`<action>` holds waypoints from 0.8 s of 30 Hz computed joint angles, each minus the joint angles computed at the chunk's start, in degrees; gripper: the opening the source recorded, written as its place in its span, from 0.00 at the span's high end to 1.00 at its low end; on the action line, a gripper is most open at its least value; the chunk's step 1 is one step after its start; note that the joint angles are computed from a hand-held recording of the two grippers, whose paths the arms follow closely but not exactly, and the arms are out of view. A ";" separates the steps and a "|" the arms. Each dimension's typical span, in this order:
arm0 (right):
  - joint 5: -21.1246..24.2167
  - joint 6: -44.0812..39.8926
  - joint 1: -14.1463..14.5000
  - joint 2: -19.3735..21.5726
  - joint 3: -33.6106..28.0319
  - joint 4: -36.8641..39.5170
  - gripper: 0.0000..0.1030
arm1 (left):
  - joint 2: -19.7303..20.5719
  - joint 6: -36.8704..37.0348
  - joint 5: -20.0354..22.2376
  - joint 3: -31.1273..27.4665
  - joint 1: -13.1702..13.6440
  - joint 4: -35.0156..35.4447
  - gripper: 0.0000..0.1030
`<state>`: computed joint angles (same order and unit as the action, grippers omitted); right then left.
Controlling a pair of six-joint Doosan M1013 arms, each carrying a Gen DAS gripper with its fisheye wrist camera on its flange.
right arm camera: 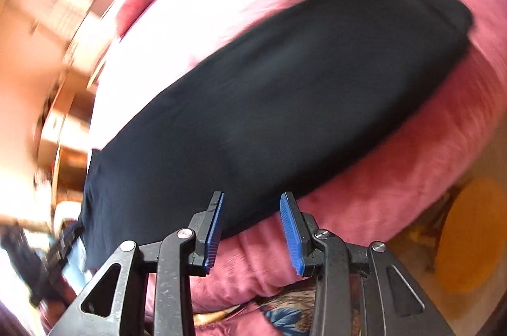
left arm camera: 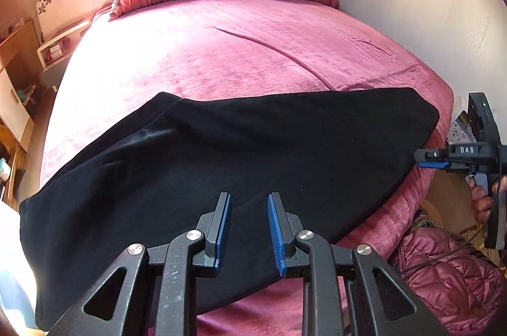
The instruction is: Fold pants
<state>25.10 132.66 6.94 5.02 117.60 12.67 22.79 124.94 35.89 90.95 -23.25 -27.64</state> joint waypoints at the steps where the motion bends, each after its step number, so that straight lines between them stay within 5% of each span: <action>1: -0.52 1.80 -0.54 -0.42 0.71 -0.25 0.64 | 0.05 -0.40 -0.29 0.18 -0.50 0.40 0.77; 15: -7.08 19.36 -5.73 -6.18 7.55 -5.24 0.65 | 2.35 -2.82 3.93 -0.85 -0.31 0.68 0.77; 22: -7.35 19.70 -5.84 -4.51 6.22 -5.87 0.77 | 2.47 -4.15 4.39 -0.76 -0.36 2.02 0.77; 24: -6.01 20.60 -5.60 -4.01 5.48 -8.05 0.93 | 2.56 -4.34 4.53 -0.79 -0.40 2.25 0.77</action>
<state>19.09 153.26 1.34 1.01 123.08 4.62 25.36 120.60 40.43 90.16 -23.66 -25.39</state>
